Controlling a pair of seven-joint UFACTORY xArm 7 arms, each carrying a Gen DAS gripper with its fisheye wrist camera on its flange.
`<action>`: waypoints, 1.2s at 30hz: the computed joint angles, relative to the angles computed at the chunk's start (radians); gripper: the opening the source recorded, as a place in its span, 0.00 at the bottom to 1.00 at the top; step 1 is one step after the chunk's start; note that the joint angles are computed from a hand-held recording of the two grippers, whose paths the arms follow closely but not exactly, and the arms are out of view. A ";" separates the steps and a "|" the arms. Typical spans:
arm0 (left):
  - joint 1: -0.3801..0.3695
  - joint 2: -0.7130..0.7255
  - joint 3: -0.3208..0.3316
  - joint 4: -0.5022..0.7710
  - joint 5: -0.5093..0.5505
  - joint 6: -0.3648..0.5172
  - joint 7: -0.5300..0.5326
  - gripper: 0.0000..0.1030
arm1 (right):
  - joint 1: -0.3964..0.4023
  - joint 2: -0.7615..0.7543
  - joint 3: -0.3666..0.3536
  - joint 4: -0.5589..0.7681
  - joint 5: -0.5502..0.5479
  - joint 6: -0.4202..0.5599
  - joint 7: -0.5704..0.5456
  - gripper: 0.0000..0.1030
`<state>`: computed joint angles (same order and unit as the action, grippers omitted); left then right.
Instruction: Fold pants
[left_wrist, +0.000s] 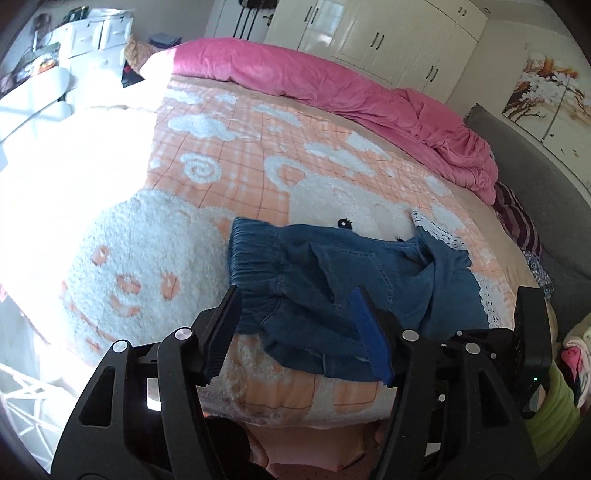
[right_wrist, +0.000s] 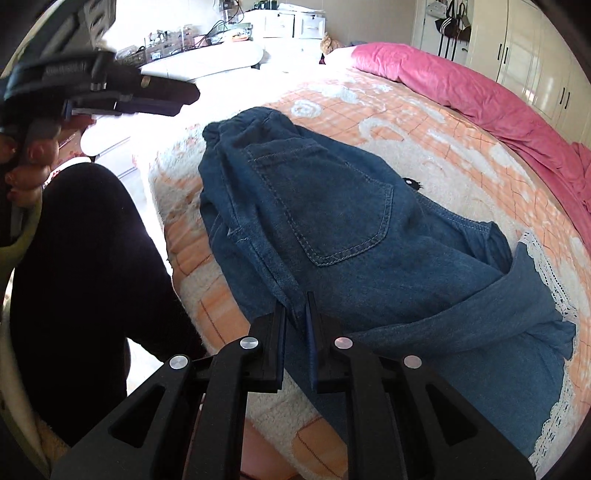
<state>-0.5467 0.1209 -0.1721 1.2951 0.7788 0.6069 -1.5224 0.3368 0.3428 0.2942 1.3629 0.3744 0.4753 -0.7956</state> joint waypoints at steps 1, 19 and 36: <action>0.001 0.031 -0.003 0.035 -0.013 0.001 0.034 0.52 | -0.001 -0.001 0.002 -0.001 0.001 0.005 -0.004 0.13; -0.106 0.268 0.084 0.232 -0.227 0.138 0.317 0.40 | -0.027 -0.026 -0.004 0.019 0.258 -0.056 -0.026 0.58; -0.151 0.154 0.105 0.149 -0.017 0.020 0.138 0.48 | -0.119 -0.006 0.003 0.080 0.185 -0.032 0.167 0.68</action>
